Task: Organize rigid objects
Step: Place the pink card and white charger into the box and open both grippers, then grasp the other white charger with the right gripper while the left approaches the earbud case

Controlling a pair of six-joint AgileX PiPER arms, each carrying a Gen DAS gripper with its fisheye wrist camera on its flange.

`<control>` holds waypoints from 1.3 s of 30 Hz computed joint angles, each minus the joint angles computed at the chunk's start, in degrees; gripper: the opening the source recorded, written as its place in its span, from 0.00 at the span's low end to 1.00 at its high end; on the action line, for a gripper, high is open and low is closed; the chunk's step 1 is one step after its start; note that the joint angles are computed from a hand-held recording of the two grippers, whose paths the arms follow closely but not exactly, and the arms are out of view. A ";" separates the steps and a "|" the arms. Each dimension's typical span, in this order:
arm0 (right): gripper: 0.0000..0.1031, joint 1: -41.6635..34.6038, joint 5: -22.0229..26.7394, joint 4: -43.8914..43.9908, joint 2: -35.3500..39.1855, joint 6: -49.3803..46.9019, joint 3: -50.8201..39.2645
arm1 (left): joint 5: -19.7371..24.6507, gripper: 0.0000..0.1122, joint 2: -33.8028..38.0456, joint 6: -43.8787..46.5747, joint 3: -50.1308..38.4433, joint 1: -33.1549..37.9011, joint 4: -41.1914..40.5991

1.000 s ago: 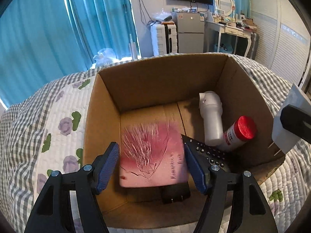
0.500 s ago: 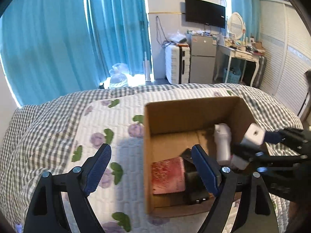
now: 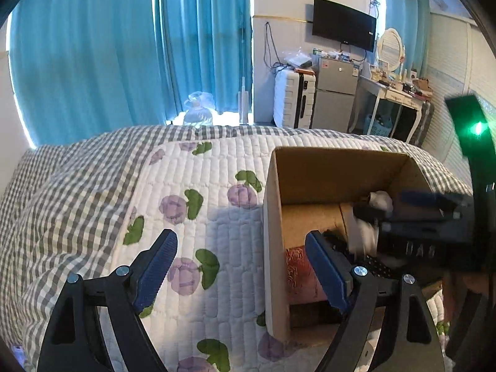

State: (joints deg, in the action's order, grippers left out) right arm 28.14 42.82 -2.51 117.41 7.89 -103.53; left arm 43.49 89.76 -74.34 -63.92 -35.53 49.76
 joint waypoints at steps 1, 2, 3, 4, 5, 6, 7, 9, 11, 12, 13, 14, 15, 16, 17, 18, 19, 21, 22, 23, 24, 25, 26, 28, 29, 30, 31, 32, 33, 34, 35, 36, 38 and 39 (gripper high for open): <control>0.82 0.29 -1.48 -0.88 -0.59 0.43 0.63 | -0.12 0.77 -0.57 0.00 0.60 -0.10 -0.29; 0.82 0.50 -2.66 -0.87 -1.33 -0.05 1.31 | 0.22 0.77 -1.13 -0.37 1.03 -0.44 -0.19; 0.82 0.75 -3.37 -1.45 -2.14 0.26 1.88 | 0.78 0.78 -1.53 -0.95 1.32 -0.94 0.29; 0.82 1.16 -4.62 -3.14 -3.66 1.99 3.61 | 1.52 0.78 -1.99 -1.42 1.57 -1.52 0.78; 0.82 1.36 -5.67 -3.96 -5.10 2.95 5.24 | 2.11 0.79 -2.48 -1.82 1.88 -2.03 1.17; 0.82 1.49 -7.27 -4.55 -7.43 3.76 8.14 | 2.94 0.81 -3.19 -2.47 2.31 -2.90 1.57; 0.82 1.75 -8.58 -5.68 -10.06 5.02 11.25 | 3.48 0.83 -4.10 -3.38 3.08 -3.79 2.06; 0.82 2.16 -10.75 -8.38 -15.70 7.37 17.62 | 5.03 0.83 -5.69 -4.74 4.36 -5.92 2.67; 0.84 2.77 -11.58 -11.92 -21.33 10.78 23.53 | 7.24 0.85 -6.75 -5.86 5.14 -8.26 2.95; 0.86 3.03 -11.74 -13.71 -23.60 12.66 25.97 | 8.44 0.86 -7.34 -6.67 5.65 -9.65 3.11; 0.89 3.20 -11.44 -15.07 -26.01 14.06 28.33 | 9.58 0.89 -7.96 -7.70 6.34 -11.18 3.22; 0.90 3.62 -11.57 -17.66 -28.85 16.94 31.61 | 10.82 0.90 -8.54 -9.28 7.14 -13.10 3.54; 0.92 3.88 -11.74 -19.75 -30.83 19.37 33.96 | 11.38 0.90 -8.68 -10.16 7.46 -14.13 3.70; 0.92 4.54 -11.52 -22.57 -32.85 22.50 36.72 | 12.29 0.91 -8.87 -11.40 8.06 -15.78 3.76; 0.93 5.43 -11.43 -26.08 -34.42 26.24 39.39 | 12.84 0.91 -8.82 -12.21 8.37 -16.84 3.74; 0.93 6.22 -11.88 -29.15 -35.81 29.82 42.37 | 13.53 0.91 -8.67 -13.61 8.88 -18.39 3.62; 0.94 6.29 -12.32 -29.93 -36.43 31.10 44.12 | 13.74 0.91 -8.55 -14.85 9.53 -19.42 3.55; 0.94 6.07 -14.60 -28.16 -36.49 31.88 48.34 | 13.63 0.91 -8.08 -17.09 10.93 -21.09 3.27; 0.94 5.88 -16.01 -27.07 -35.75 31.56 49.68 | 13.85 0.91 -7.30 -18.53 11.59 -21.95 3.49; 0.94 5.77 -17.69 -26.99 -34.76 32.52 51.55 | 14.05 0.91 -6.57 -19.82 12.08 -22.60 3.76; 0.94 6.04 -18.84 -28.95 -33.81 35.34 53.00 | 13.95 0.91 -5.80 -21.33 12.94 -23.41 4.10; 0.94 6.14 -20.07 -30.49 -32.35 37.75 54.30 | 13.43 0.91 -5.10 -22.55 13.97 -23.90 4.39; 0.94 6.04 -21.30 -30.96 -30.84 38.89 55.17 | 12.81 0.91 -4.40 -23.49 14.76 -24.05 4.59; 0.94 5.56 -23.15 -29.81 -28.83 37.91 56.27 | 11.23 0.91 -2.85 -25.62 16.36 -24.02 5.12; 0.94 5.40 -23.81 -28.71 -27.66 36.91 56.15 | 10.36 0.91 -1.98 -26.89 17.02 -23.88 5.46; 0.94 5.34 -24.69 -28.14 -26.48 36.58 56.10 | 9.07 0.91 -1.19 -27.79 17.75 -23.63 5.98; 0.94 5.45 -25.20 -28.74 -25.36 37.27 56.06 | 8.33 0.91 -0.61 -28.26 18.13 -23.54 6.32; 0.94 5.78 -24.91 -29.00 -24.49 37.59 55.82 | 7.77 0.91 0.48 -27.90 18.06 -23.10 5.92; 0.94 6.10 -24.71 -29.40 -23.41 38.33 55.50 | 7.63 0.91 0.94 -27.78 18.09 -23.05 5.67; 0.93 6.31 -24.90 -30.02 -22.76 39.32 55.41 | 7.46 0.91 1.31 -27.63 18.01 -22.97 5.56; 0.93 6.46 -25.11 -30.78 -22.39 40.50 55.52 | 7.36 0.91 1.39 -27.82 18.05 -23.09 5.64; 0.92 6.77 -25.29 -32.22 -21.99 42.35 55.53 | 7.14 0.91 1.30 -28.31 18.28 -23.24 5.84; 0.84 7.66 -25.40 -36.12 -21.74 46.35 55.67 | 7.00 0.91 1.27 -28.61 18.49 -23.40 5.96; 0.83 7.82 -25.49 -36.20 -21.51 46.35 55.49 | 7.19 0.91 1.48 -28.54 18.33 -23.43 5.81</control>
State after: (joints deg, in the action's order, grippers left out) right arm 35.96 17.32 -38.71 95.91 54.24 -48.04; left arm 50.69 91.24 -102.89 -45.58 -58.96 55.57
